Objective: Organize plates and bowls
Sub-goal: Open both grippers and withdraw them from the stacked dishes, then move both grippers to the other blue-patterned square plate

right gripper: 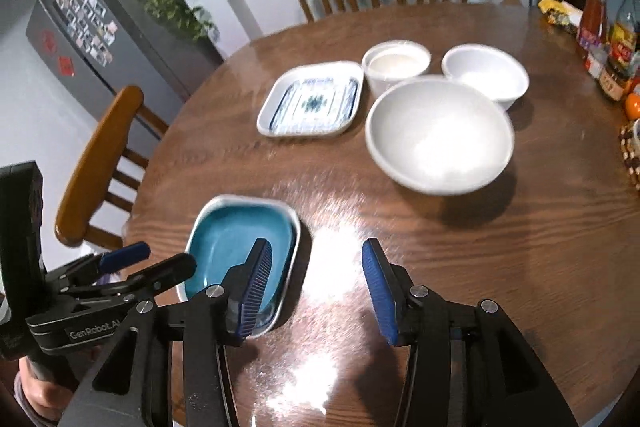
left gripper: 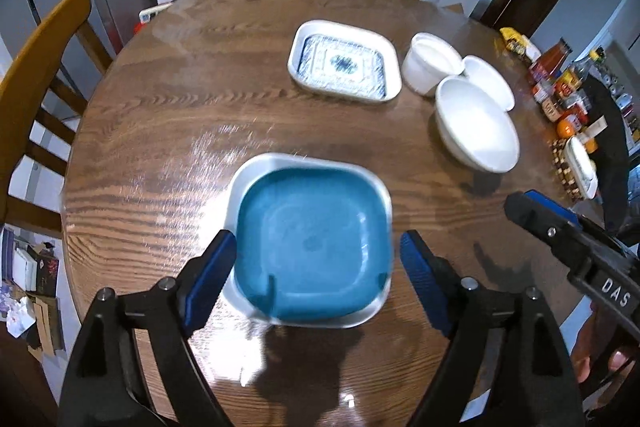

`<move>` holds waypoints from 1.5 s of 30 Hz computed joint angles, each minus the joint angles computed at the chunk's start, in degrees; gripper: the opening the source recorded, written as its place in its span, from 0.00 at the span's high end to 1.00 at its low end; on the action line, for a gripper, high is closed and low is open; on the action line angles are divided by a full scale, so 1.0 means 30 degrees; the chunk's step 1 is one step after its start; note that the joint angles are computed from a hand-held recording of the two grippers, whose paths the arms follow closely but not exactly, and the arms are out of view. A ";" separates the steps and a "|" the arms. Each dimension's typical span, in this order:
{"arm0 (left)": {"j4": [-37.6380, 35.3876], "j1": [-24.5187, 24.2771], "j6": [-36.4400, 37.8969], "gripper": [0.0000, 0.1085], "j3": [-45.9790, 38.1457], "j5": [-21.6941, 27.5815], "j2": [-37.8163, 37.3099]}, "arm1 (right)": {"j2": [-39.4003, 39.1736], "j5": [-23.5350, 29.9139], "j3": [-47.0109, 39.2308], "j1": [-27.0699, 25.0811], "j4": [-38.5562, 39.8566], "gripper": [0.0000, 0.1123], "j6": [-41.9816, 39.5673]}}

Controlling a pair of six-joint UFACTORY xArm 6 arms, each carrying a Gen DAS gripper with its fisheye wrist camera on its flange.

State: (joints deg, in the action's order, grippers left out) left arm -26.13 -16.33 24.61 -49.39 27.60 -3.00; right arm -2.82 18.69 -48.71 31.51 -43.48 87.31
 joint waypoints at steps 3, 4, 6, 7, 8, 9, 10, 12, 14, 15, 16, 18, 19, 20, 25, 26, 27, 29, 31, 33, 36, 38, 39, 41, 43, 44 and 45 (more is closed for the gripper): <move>-0.0086 -0.0479 -0.0201 0.23 -0.0388 0.0061 -0.0321 | -0.0795 0.0237 0.0089 -0.0352 -0.0331 0.57 -0.0283; -0.0053 -0.0648 -0.0286 0.23 -0.0574 0.0020 -0.0399 | -0.0976 0.0223 0.0075 -0.0487 -0.0251 0.57 -0.0519; 0.0102 -0.0959 -0.0573 0.23 -0.0993 -0.0225 -0.0500 | -0.1272 0.0117 -0.0015 -0.0799 -0.0104 0.57 -0.0999; 0.0053 -0.1109 -0.0660 0.23 -0.1322 -0.0333 -0.0520 | -0.1360 0.0129 -0.0095 -0.0931 -0.0084 0.57 -0.1182; 0.0021 -0.1125 -0.0665 0.23 -0.1592 -0.0414 -0.0457 | -0.1465 0.0177 -0.0162 -0.1057 -0.0103 0.57 -0.1344; 0.0199 -0.1170 -0.0829 0.23 -0.1800 -0.0606 -0.0417 | -0.1471 0.0227 -0.0345 -0.1182 -0.0091 0.57 -0.1576; 0.0856 -0.1269 -0.1445 0.23 -0.2129 -0.0955 -0.0289 | -0.1433 0.0222 -0.0541 -0.1318 -0.0049 0.57 -0.1840; 0.1298 -0.1383 -0.1973 0.23 -0.2616 -0.1264 0.0015 | -0.1319 0.0105 -0.0794 -0.1572 0.0262 0.57 -0.2479; 0.2068 -0.1431 -0.2720 0.23 -0.3391 -0.1337 0.0476 | -0.1101 0.0038 -0.1146 -0.1816 0.0824 0.57 -0.3263; 0.2281 -0.1468 -0.2926 0.23 -0.3858 -0.1343 0.0751 | -0.0902 0.0006 -0.1445 -0.1943 0.1078 0.57 -0.3654; 0.2406 -0.1486 -0.3029 0.23 -0.4361 -0.1356 0.1054 | -0.0684 -0.0012 -0.1795 -0.2080 0.1186 0.57 -0.3895; 0.2837 -0.1488 -0.3446 0.23 -0.5156 -0.1373 0.1508 | -0.0292 -0.0055 -0.2413 -0.2310 0.1458 0.57 -0.4431; 0.2867 -0.1508 -0.3446 0.23 -0.5665 -0.1318 0.1807 | -0.0129 -0.0027 -0.2653 -0.2376 0.1579 0.57 -0.4599; 0.3199 -0.1518 -0.3687 0.23 -0.6308 -0.1368 0.2235 | 0.0106 -0.0036 -0.2935 -0.2459 0.1872 0.57 -0.4949; 0.6478 -0.1345 -0.6199 0.22 -0.8982 -0.1789 0.4363 | 0.2054 -0.0022 -0.4717 -0.2958 0.4442 0.57 -0.7440; 0.7297 -0.1307 -0.6902 0.16 -0.9333 -0.1940 0.4754 | 0.2516 0.0025 -0.5127 -0.3042 0.4998 0.57 -0.7910; 0.8230 -0.1199 -0.7746 0.06 -0.9920 -0.2072 0.5381 | 0.3028 0.0113 -0.5549 -0.3136 0.5579 0.57 -0.8363; 0.9489 -0.0971 -0.8913 0.06 -1.0710 -0.2309 0.6382 | 0.3904 0.0443 -0.6282 -0.3256 0.6690 0.57 -0.9160; 1.0085 -0.0759 -0.9300 0.06 -1.2311 -0.1233 0.7998 | 0.4904 0.0847 -0.7110 -0.3275 0.8064 0.57 -1.0406; 0.9858 -0.0619 -0.9048 0.06 -1.3237 -0.0365 0.9020 | 0.5778 0.1307 -0.7878 -0.3250 0.9248 0.57 -1.1514; 0.9990 -0.0373 -0.9065 0.06 -1.4968 0.0998 1.0866 | 0.7051 0.2103 -0.9102 -0.3188 1.0308 0.57 -1.2422; 0.9702 -0.0201 -0.8821 0.07 -1.6034 0.1784 1.1989 | 0.7975 0.2652 -0.9980 -0.3179 1.1200 0.57 -1.3163; 0.9562 -0.0136 -0.8655 0.07 -1.6573 0.2146 1.2540 | 0.8309 0.2886 -1.0317 -0.3173 1.1414 0.57 -1.3361; 0.9654 -0.0074 -0.8587 0.07 -1.7570 0.2729 1.3475 | 0.8999 0.3426 -1.1016 -0.3147 1.1590 0.57 -1.3483; 0.9648 -0.0028 -0.8303 0.07 -1.8134 0.3157 1.4136 | 0.9788 0.3925 -1.1835 -0.3165 1.2254 0.57 -1.4030; 0.9685 -0.0020 -0.8241 0.07 -1.8598 0.3494 1.4549 | 1.0081 0.4155 -1.2176 -0.3143 1.2395 0.57 -1.4130; 0.9533 0.0007 -0.8047 0.07 -1.8961 0.3774 1.4895 | 1.0433 0.4479 -1.2629 -0.3102 1.2498 0.57 -1.4228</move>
State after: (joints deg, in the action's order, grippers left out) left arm 2.46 -16.31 0.47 -106.27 38.92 41.69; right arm 28.48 32.13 -86.60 22.20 -5.99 44.62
